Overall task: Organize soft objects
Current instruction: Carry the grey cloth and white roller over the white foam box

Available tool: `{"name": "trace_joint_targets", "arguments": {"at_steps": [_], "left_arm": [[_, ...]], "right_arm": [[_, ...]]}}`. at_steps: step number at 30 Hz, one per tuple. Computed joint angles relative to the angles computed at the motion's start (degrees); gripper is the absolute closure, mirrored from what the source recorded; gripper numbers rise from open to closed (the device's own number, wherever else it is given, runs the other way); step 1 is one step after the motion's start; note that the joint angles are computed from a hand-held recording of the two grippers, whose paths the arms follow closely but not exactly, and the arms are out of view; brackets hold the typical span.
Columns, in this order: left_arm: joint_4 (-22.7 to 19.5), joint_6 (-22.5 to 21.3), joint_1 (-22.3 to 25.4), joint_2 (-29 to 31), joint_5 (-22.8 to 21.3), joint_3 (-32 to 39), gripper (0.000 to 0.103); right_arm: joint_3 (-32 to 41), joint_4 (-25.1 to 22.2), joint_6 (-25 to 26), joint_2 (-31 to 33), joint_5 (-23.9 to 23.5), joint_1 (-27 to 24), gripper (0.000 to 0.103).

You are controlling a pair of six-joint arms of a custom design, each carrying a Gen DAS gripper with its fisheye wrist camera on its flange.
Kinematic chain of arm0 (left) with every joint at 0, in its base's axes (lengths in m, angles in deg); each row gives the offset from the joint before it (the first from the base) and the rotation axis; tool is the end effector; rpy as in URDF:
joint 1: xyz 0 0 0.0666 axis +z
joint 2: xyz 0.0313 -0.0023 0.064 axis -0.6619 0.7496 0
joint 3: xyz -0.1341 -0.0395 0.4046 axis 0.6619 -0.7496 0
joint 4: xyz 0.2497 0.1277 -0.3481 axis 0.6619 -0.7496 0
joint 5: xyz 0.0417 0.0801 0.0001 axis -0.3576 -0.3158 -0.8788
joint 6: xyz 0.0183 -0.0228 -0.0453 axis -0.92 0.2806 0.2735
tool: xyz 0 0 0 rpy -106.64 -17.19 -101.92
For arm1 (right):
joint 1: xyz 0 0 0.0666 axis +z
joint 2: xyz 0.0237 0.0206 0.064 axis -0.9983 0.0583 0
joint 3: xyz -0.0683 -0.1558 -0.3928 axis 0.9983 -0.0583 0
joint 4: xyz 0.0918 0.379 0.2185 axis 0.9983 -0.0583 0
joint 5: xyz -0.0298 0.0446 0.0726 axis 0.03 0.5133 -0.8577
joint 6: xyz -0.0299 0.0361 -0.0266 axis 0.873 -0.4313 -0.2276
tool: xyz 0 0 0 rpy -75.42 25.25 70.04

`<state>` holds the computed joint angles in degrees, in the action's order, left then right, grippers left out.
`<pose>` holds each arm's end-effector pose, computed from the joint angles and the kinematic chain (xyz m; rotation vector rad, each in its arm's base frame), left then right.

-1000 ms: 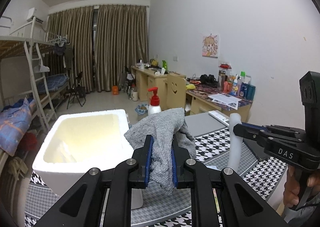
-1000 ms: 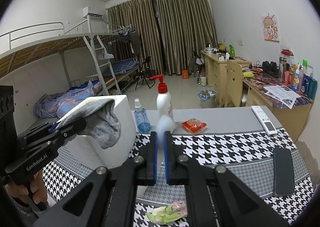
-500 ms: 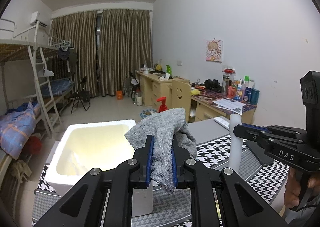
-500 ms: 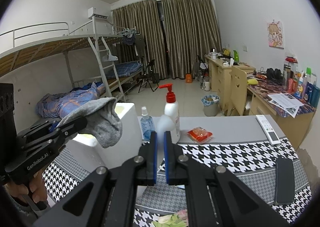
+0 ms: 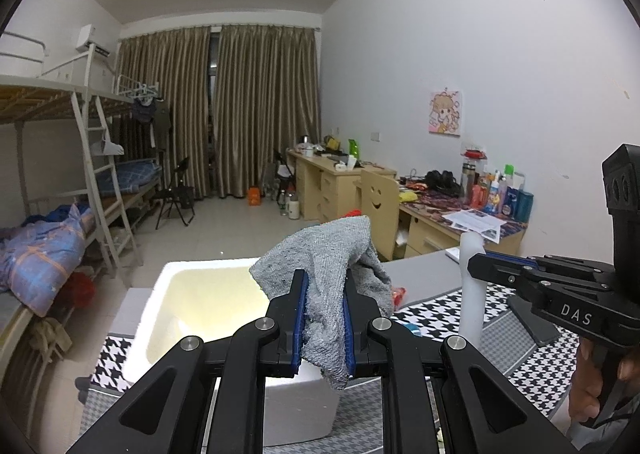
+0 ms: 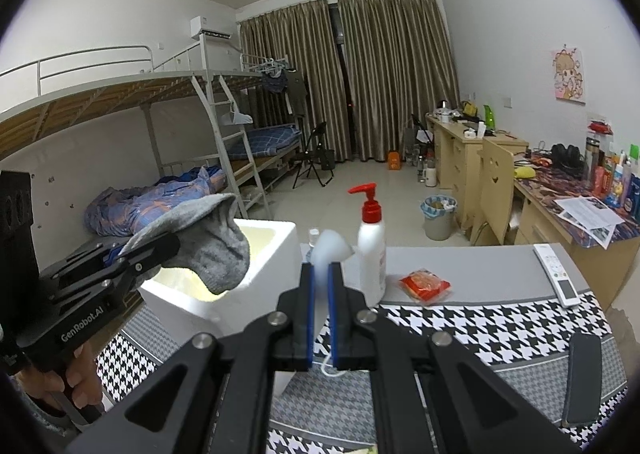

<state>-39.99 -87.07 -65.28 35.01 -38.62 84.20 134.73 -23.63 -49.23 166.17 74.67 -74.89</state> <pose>0.6300 -0.2898 0.4769 0.6378 1.8184 -0.5157 0.6121 0.1201 0.4917 0.1524 1.9791 0.0951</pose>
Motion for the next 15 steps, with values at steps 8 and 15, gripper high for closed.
{"name": "trace_joint_targets", "arguments": {"at_steps": [8, 15], "left_arm": [[-0.3, 0.6, 0.5, 0.9, -1.4, 1.3, 0.087], [-0.4, 1.2, 0.5, 1.5, -4.0, 2.0, 0.087]], "right_arm": [[2.7, -0.7, 0.6, 1.9, -1.4, 0.4, 0.095], [4.9, -1.6, 1.3, 3.4, -2.1, 0.9, 0.095]]}}
